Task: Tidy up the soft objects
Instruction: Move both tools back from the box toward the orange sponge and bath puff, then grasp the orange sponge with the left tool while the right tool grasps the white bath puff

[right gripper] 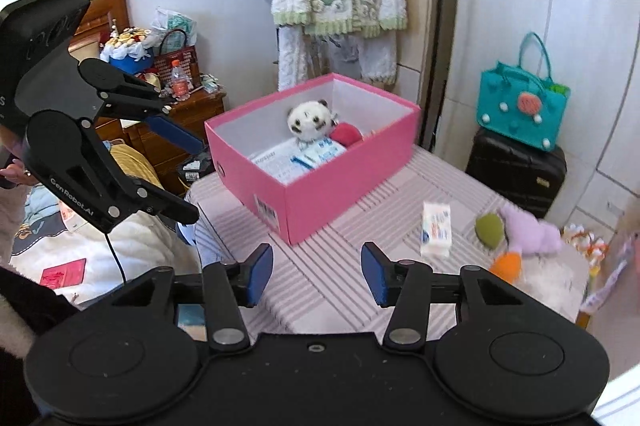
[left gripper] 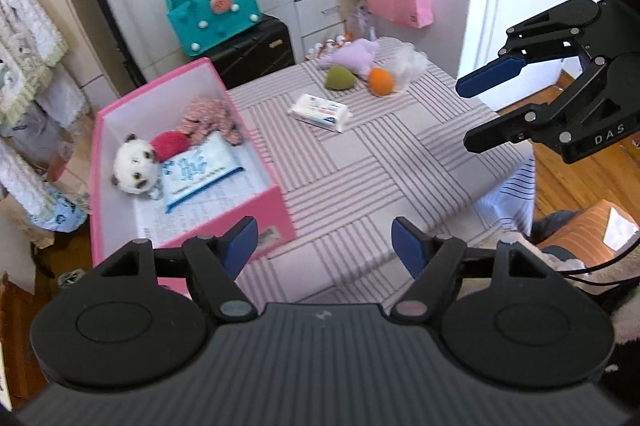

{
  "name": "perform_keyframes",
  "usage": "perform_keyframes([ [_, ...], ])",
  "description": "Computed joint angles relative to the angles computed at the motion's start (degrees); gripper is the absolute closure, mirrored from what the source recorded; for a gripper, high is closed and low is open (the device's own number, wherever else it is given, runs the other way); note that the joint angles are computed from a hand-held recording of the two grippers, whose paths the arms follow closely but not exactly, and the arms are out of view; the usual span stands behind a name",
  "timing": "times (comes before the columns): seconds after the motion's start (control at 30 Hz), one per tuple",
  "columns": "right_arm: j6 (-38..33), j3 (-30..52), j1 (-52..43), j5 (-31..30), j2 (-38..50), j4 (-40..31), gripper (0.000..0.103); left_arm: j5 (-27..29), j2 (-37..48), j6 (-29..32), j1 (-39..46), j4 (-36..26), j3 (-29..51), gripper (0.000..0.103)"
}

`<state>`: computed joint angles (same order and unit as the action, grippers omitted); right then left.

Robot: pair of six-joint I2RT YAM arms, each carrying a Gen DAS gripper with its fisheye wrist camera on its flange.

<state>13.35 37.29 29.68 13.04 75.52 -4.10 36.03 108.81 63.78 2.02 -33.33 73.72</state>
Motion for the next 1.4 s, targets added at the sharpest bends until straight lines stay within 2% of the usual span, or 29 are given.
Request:
perform_keyframes([
  [0.17, 1.8, -4.8, -0.8, -0.6, -2.8, 0.9, 0.045, 0.3, 1.6, -1.8, -1.4, 0.9, -0.6, 0.03],
  [0.3, 1.9, -9.4, -3.5, -3.0, -3.5, 5.1, 0.042, 2.0, 3.2, -4.0, -2.7, 2.6, -0.7, 0.03],
  [0.53, -1.2, -17.1, -11.6, -8.1, 0.2, 19.1, 0.041, 5.5, 5.8, -13.8, -6.1, 14.2, -4.0, 0.029],
  [0.6, -2.2, -18.5, -13.6, -8.3, 2.3, 23.5, 0.041, 5.4, 6.7, -16.4, -7.5, 17.7, -4.7, 0.029],
  [0.7, -5.5, -20.0, -15.0, -5.5, 6.4, 30.3, 0.041, 4.8, 7.7, -20.3, -9.9, 23.7, -6.1, 0.029],
  [0.97, -12.5, -22.7, -22.7, -5.8, 18.2, 48.0, 0.037, 2.2, 11.2, -30.9, -17.1, 37.9, -7.5, 0.029],
  [1.2, -17.2, -21.2, -32.3, -7.5, 30.4, 59.4, 0.033, 1.4, 18.8, -39.6, -23.7, 38.5, 0.6, 0.028],
  [1.33, -17.2, -18.4, -39.2, -12.0, 36.2, 62.7, 0.033, -2.7, 22.7, -45.5, -27.4, 45.5, 2.5, 0.028],
  [1.4, -17.2, -16.4, -42.3, -14.7, 39.2, 64.0, 0.029, -5.0, 25.1, -47.8, -29.0, 47.0, 4.7, 0.031],
])
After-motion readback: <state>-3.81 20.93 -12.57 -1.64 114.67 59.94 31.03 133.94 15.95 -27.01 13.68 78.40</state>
